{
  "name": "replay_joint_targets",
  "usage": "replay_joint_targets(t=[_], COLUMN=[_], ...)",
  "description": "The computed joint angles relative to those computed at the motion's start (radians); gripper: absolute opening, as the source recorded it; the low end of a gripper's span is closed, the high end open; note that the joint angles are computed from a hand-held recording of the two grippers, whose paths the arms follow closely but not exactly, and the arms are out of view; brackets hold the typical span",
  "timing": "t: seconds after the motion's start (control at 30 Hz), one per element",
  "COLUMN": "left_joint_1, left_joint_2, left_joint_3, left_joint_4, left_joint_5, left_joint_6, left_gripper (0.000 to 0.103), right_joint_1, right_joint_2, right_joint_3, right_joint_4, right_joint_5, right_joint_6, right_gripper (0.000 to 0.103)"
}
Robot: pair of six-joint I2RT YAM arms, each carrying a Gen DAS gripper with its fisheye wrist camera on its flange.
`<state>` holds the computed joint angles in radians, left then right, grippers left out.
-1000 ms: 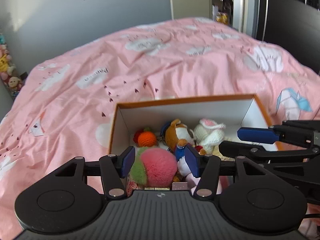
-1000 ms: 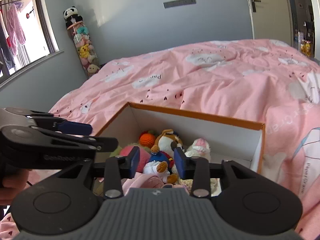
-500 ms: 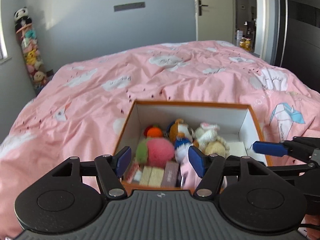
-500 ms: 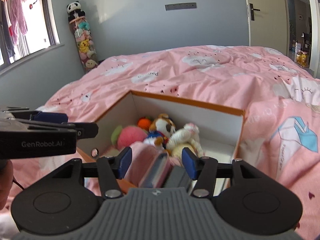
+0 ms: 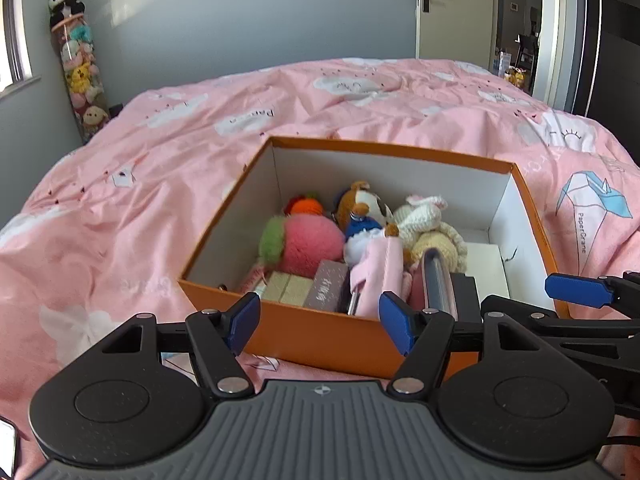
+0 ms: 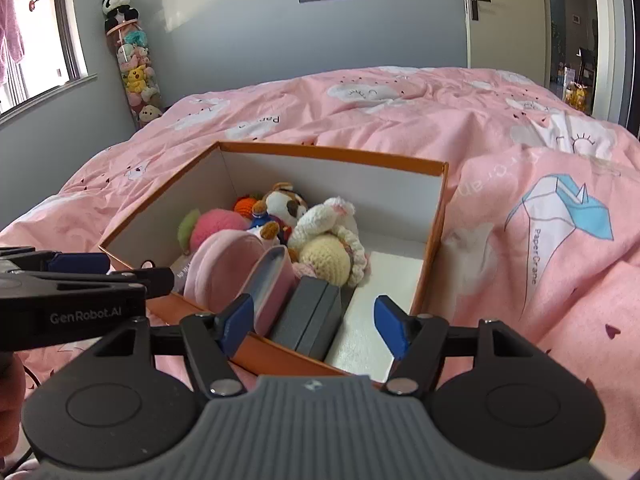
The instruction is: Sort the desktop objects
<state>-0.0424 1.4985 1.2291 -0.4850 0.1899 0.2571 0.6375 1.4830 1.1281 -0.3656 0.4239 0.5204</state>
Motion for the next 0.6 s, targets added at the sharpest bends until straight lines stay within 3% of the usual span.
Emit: replay_joint_targets(t=[0.6], left_joint_1=[-0.007], left_joint_2=[0.016], left_joint_3=[0.007], left_joint_4=[-0.019], left_joint_5=[0.006], left_joint_6=[-0.006], left_gripper=[0.077], right_joint_1=[0.004], right_joint_2=[0.005], right_joint_3=[-0.005], right_joint_4=[-0.001], right_joint_5=[-0.005], right_joint_6=[0.001], right_gripper=[0.07])
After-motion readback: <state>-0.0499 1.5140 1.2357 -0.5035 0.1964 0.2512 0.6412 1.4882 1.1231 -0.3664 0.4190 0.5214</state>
